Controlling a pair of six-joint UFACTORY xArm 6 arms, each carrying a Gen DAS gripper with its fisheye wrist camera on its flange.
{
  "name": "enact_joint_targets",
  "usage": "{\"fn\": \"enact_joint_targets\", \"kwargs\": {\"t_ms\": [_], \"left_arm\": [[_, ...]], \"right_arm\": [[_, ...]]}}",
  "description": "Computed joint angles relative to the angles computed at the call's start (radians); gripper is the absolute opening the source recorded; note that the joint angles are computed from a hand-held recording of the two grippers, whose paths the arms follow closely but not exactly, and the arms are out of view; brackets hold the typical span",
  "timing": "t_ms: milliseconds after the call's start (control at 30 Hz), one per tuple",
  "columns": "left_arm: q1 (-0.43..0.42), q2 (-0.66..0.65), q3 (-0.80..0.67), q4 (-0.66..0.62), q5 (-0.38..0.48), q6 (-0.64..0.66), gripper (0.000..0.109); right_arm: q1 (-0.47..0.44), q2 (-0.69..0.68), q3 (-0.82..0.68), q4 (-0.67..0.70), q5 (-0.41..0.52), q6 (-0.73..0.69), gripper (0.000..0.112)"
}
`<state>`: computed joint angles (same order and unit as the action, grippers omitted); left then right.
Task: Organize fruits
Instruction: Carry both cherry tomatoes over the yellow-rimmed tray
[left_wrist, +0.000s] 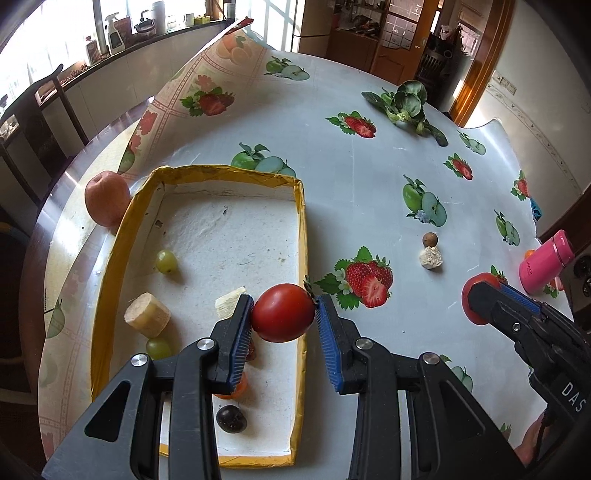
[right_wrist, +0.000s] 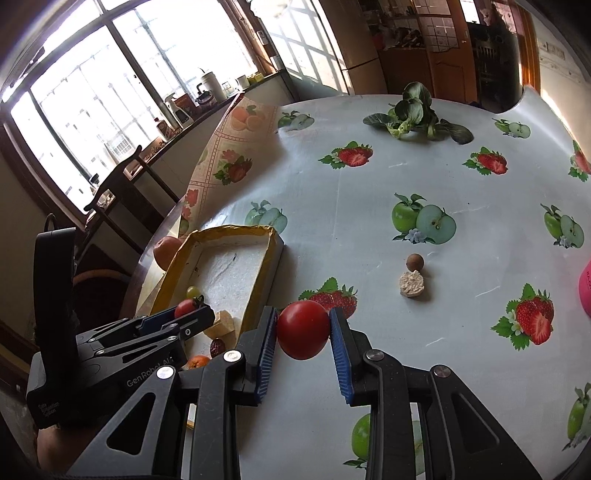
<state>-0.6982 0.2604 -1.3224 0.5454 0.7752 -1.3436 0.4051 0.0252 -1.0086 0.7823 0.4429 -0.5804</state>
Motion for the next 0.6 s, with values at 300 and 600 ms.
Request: {"fn": "enact_joint_targets", "kwargs": {"t_ms": [300, 600], "left_arm": [[0.014, -0.072, 0.088, 0.022, -0.001, -0.039, 0.033], [0.022, -0.103, 0.121, 0.032, 0.001, -0.054, 0.033]], "right_arm": [[0.057, 0.006, -0.008, -0.016, -0.002, 0.010, 0.029], [0.084, 0.011, -0.014, -0.022, -0.005, 0.017, 0.029]]}}
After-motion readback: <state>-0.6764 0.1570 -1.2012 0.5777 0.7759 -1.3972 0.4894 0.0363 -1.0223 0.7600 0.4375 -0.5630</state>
